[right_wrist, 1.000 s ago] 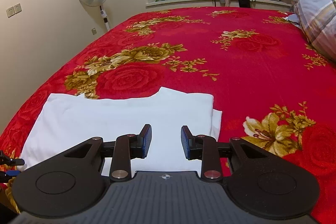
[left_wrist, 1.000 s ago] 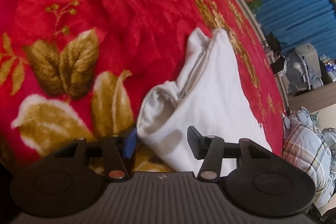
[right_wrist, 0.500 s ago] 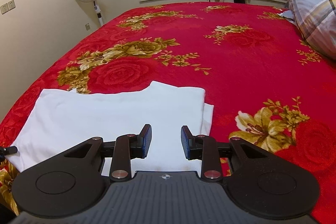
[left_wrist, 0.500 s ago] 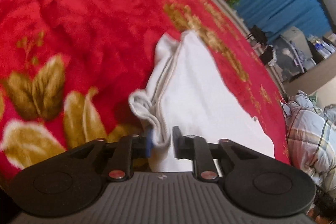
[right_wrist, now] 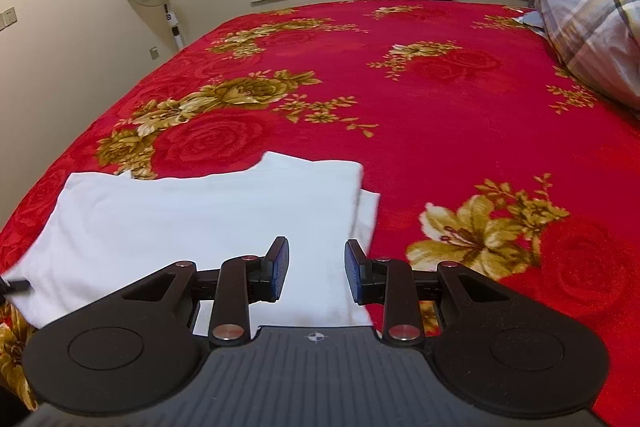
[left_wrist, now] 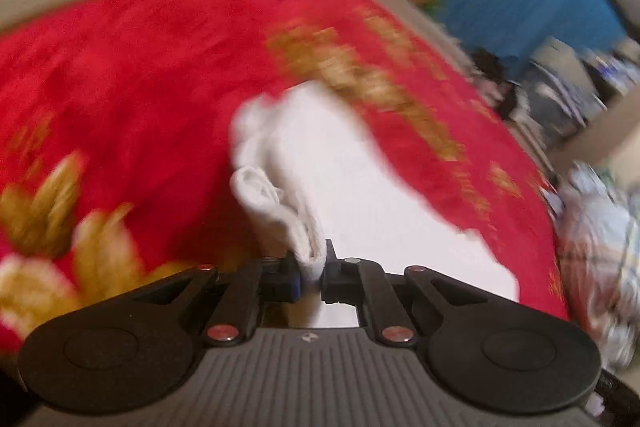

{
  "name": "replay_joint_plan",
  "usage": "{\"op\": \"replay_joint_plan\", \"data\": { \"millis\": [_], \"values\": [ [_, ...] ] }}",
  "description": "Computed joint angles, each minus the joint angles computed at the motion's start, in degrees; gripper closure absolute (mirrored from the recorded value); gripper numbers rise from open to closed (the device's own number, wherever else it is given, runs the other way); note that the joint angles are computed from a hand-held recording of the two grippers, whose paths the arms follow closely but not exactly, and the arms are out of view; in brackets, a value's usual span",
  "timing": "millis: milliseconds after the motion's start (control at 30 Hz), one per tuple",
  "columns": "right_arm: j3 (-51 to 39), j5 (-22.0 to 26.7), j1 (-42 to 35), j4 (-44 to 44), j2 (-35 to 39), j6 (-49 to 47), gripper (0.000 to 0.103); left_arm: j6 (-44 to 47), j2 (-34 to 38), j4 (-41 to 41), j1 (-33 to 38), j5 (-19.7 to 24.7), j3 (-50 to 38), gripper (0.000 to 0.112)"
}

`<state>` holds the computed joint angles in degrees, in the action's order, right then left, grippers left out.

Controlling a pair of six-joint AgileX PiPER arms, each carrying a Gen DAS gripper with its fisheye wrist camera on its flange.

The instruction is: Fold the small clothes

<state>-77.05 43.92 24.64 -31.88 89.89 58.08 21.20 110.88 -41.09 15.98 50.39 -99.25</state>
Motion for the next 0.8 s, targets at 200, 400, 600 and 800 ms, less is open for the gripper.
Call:
{"op": "replay_joint_plan", "data": {
  "millis": [200, 400, 600, 800],
  "values": [
    [3.97, 0.04, -2.92, -1.66, -3.84, 3.34, 0.072, 5.28, -3.08, -5.87, -15.59, 0.70, -3.87, 0.104],
    [7.71, -1.74, -7.47, -2.04, -7.22, 8.34, 0.072, 6.35, 3.17, -4.91, -32.28, 6.10, -7.25, 0.098],
    [8.96, -7.02, -13.67, 12.28, -6.78, -1.27, 0.071, 17.52, -0.38, -5.21, -29.94, 4.88, 2.67, 0.088],
    [7.31, -6.47, -15.14, 27.57, -2.76, -13.37, 0.069, 19.36, -0.93, -4.58, -22.43, 1.05, 8.50, 0.088]
  ]
}}
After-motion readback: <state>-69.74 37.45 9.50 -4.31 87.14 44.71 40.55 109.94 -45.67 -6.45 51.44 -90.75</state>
